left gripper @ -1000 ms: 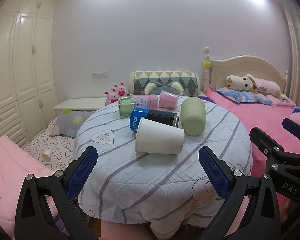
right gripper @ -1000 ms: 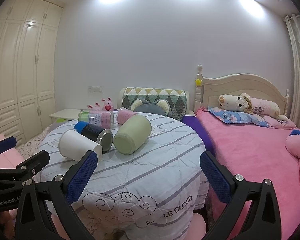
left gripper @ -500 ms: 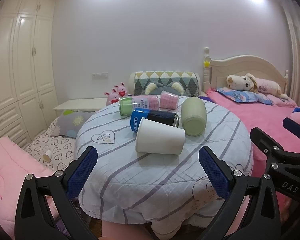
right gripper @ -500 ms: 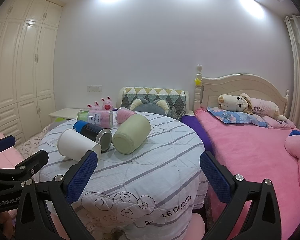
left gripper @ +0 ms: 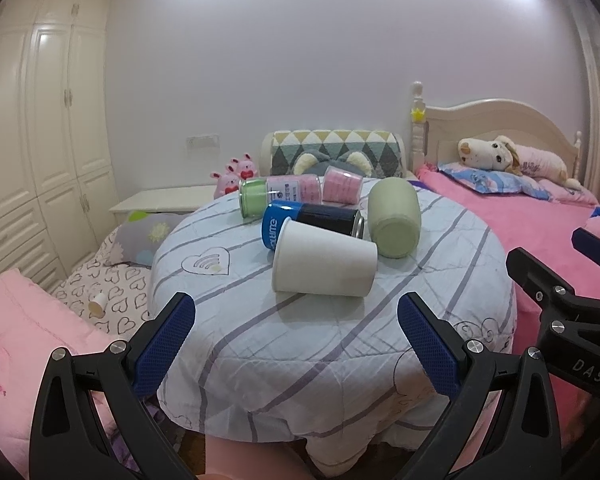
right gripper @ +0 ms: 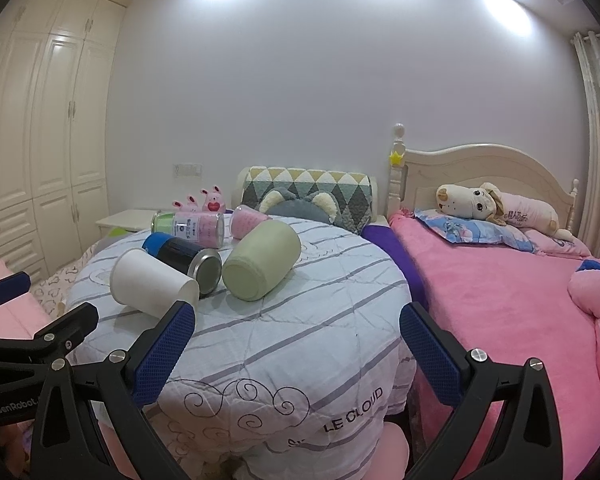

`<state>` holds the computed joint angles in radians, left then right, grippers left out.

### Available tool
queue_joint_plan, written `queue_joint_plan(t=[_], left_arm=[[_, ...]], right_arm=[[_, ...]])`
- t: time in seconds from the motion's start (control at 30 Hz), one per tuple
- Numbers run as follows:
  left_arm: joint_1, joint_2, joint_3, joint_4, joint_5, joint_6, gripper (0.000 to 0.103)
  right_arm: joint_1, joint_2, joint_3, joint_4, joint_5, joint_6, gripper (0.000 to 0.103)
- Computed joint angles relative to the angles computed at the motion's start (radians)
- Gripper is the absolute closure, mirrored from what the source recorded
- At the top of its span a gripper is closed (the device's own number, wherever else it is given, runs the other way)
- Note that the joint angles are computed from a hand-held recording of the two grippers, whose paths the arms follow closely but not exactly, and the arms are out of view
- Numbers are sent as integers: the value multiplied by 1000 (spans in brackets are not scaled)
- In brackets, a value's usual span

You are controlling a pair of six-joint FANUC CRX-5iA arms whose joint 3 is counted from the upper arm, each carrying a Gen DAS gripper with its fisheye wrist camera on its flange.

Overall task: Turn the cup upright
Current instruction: 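Move the right tool toward the pink plastic cup lying on its side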

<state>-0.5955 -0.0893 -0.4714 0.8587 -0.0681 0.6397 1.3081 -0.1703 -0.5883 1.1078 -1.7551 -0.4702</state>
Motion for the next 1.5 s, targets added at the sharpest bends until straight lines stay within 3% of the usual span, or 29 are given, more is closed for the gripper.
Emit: queue_joint_plan(t=[0.23,0.37,0.47,0.67,1.0,1.2,1.33,1.5], left_arm=[[50,40,131,-352,-122,328,1],[58,74,218,-465,-186,435,1],[56,94,237,-389,-178,375,1],[63,166,394,-548,-243,548,1],[60,300,651,-709,-376,681,1],[66,391,788,-687,-454,648,1],[57,463,911,-762,-508,706,1],[55,585,1094,-778,-630,724,1]], right_arm=[[-44,-23,-5,-21,56,27,0],[-92,-43,-3,-9,97,64,0],[-134,-58,5,4,130,98,0],[-249,-76,44,38,224,228,0],[-408,-76,119,27,414,464,0],[-499,-52,201,-70,532,660,0],[-562,-13,270,-150,577,788,0],[-658,29,360,-298,675,979,0]])
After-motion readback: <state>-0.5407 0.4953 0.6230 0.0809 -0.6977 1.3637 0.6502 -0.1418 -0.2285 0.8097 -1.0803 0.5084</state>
